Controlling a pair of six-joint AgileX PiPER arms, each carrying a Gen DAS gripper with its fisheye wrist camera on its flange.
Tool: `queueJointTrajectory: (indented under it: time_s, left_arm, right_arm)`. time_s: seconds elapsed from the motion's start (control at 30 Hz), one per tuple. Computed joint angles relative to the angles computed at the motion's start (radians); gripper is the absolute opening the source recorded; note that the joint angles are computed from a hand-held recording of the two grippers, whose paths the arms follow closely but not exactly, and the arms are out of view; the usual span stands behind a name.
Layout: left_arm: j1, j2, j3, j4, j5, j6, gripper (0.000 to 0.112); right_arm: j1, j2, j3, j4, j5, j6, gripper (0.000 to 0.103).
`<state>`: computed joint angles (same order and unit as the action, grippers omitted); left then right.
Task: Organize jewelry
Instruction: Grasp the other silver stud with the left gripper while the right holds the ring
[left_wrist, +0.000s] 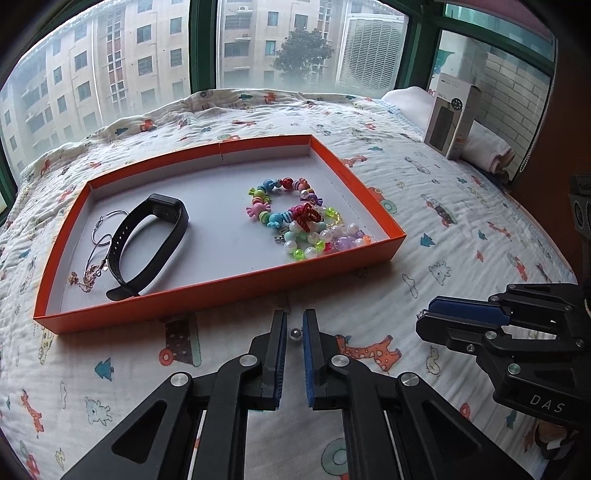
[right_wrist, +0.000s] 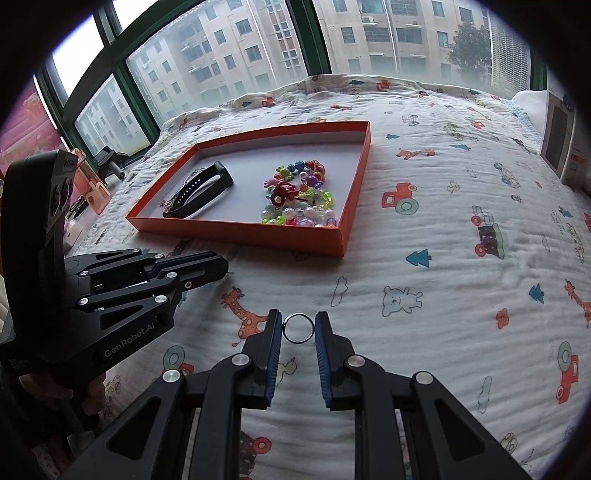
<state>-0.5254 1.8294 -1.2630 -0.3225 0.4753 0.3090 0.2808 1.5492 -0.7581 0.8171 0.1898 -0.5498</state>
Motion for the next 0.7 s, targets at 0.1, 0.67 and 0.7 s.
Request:
queueJointTrajectory:
  time_s: [0.1,0.67,0.7]
  left_arm:
    - [0.016,-0.037,0.027,-0.031,-0.007,0.041,0.009]
    - [-0.025,-0.029,0.022,0.171,0.021,-0.163,0.03]
    - [-0.027,-0.024,0.02,0.193,0.02,-0.177,0.03]
  right_arm:
    - [0.017,-0.012,-0.004,-0.118,-0.011,0.125,0.021]
    - [-0.001,-0.028,0.023,0.019,-0.023,0.004,0.021]
    - [-0.006,-0.026,0.024,0.061,-0.022,-0.038,0.021]
